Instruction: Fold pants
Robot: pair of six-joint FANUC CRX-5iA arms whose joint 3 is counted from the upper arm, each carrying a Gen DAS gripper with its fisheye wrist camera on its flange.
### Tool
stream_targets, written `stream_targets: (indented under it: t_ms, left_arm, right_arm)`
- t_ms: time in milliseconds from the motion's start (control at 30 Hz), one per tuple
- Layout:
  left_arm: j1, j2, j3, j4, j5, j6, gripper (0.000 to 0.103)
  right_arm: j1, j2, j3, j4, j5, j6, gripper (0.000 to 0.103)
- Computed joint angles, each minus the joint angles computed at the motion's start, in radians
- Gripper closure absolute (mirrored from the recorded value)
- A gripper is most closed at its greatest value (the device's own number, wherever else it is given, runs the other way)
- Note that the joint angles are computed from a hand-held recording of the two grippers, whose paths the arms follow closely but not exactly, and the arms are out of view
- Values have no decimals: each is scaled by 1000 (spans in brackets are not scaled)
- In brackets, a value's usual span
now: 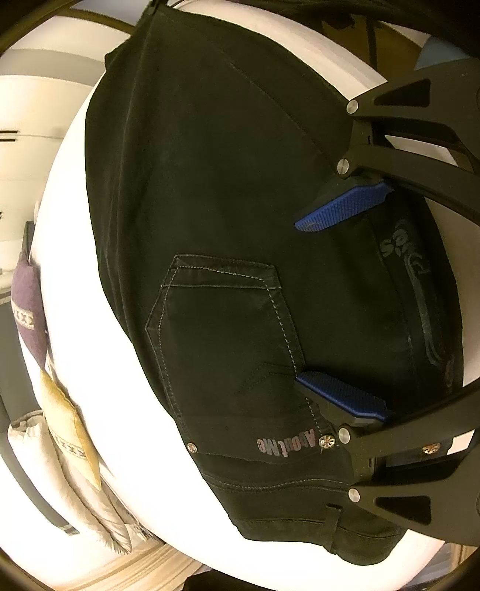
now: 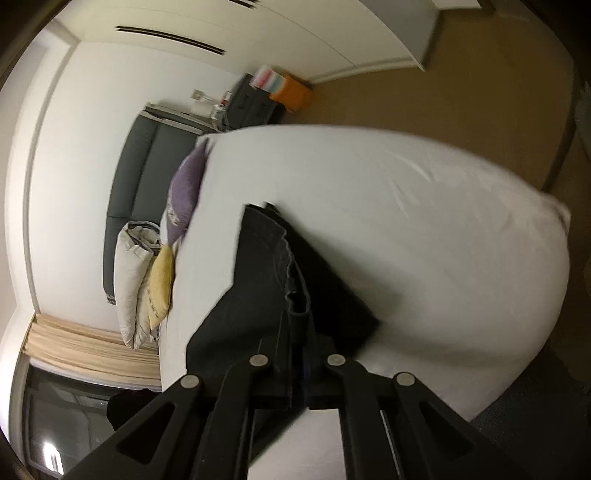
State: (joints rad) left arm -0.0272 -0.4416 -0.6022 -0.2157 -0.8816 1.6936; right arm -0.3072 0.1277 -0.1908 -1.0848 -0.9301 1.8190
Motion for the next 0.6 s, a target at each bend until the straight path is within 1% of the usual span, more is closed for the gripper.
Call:
stream_targets:
  t_ms: [67, 100, 133, 200, 267, 300, 333, 367, 400, 433, 467, 533, 600]
  left_arm:
    - [-5, 7, 3, -6, 0, 11, 25]
    - [-5, 8, 3, -5, 2, 12, 25]
    - [-7, 12, 7, -5, -1, 13, 25]
    - [-5, 19, 14, 1, -7, 6, 25]
    - [3, 26, 18, 10, -4, -13, 25]
    - [6, 32, 23, 14, -8, -21, 25]
    - [8, 37, 30, 16, -16, -25, 25]
    - [7, 42, 37, 15, -22, -25, 25]
    - [4, 46, 42, 11, -24, -24, 25]
    - [-2, 50, 47, 2, -24, -19, 25]
    - [-6, 52, 47, -3, -21, -14, 25]
    - [-9, 54, 44, -7, -14, -2, 25]
    - [-15, 57, 47, -14, -14, 13, 25]
  right_arm:
    - [16, 47, 19, 35, -7, -34, 100]
    - [3, 80, 25, 16, -30, -34, 102]
    - [-19, 84, 14, -25, -40, -6, 102]
    - [2, 51, 4, 13, -20, -6, 99]
    - [9, 24, 4, 57, -4, -40, 96]
    - [10, 5, 0, 86, 17, -80, 92]
    - [36, -28, -16, 168, 78, -159, 86]
    - [77, -55, -31, 280, 137, -265, 86]
    - [102, -82, -49, 364, 188, -335, 86]
    - [109, -105, -54, 396, 217, -353, 86]
    - [106, -115, -40, 375, 215, -319, 86]
    - [103, -92, 45, 279, 112, -155, 86]
    - [117, -30, 149, 159, -48, -4, 86]
